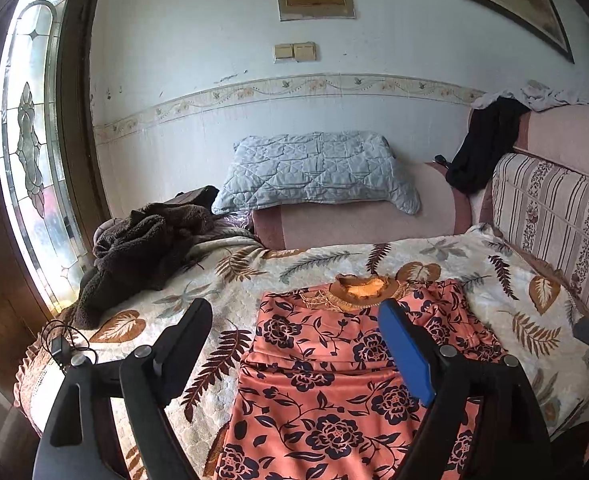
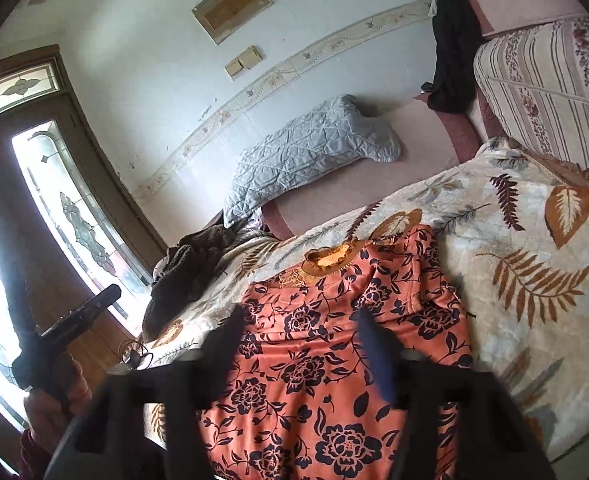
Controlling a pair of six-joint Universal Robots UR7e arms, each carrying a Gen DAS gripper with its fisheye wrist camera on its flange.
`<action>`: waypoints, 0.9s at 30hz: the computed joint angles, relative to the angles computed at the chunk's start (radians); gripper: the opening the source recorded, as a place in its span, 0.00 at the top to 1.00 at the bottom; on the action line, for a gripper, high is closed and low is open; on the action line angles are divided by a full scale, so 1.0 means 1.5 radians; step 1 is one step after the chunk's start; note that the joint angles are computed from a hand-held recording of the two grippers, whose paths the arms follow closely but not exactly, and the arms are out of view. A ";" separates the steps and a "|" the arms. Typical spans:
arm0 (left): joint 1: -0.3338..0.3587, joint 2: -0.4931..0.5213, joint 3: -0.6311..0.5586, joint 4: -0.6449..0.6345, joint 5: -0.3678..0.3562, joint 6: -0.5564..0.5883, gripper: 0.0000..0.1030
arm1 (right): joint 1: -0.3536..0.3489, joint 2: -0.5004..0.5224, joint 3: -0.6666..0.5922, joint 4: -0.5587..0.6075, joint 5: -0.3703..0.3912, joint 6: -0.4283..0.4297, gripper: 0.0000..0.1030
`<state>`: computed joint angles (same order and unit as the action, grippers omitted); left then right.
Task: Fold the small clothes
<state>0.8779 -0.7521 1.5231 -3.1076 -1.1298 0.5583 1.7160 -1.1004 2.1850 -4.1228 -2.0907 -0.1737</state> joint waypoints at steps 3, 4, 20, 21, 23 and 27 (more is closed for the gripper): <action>-0.005 -0.015 0.021 -0.006 0.007 0.003 0.17 | 0.030 0.014 -0.001 -0.060 -0.029 -0.051 0.12; -0.005 -0.019 0.027 -0.008 0.009 0.004 0.17 | 0.036 0.008 0.002 -0.050 -0.034 -0.049 0.12; -0.011 -0.043 0.079 -0.032 0.049 0.018 0.12 | 0.069 -0.019 0.042 -0.059 -0.084 -0.039 0.12; -0.008 -0.042 0.078 -0.024 0.054 0.014 0.11 | 0.066 -0.023 0.046 -0.052 -0.084 -0.031 0.12; 0.000 -0.038 0.076 -0.006 0.065 0.005 0.11 | 0.060 -0.028 0.053 -0.043 -0.089 -0.014 0.12; 0.023 -0.021 0.065 0.049 0.105 -0.011 0.11 | 0.039 -0.039 0.066 0.000 -0.087 0.036 0.12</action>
<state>0.9124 -0.7839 1.6202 -3.0339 -0.9716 0.5415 1.7740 -1.1593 2.2843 -4.1230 -2.2207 -0.1204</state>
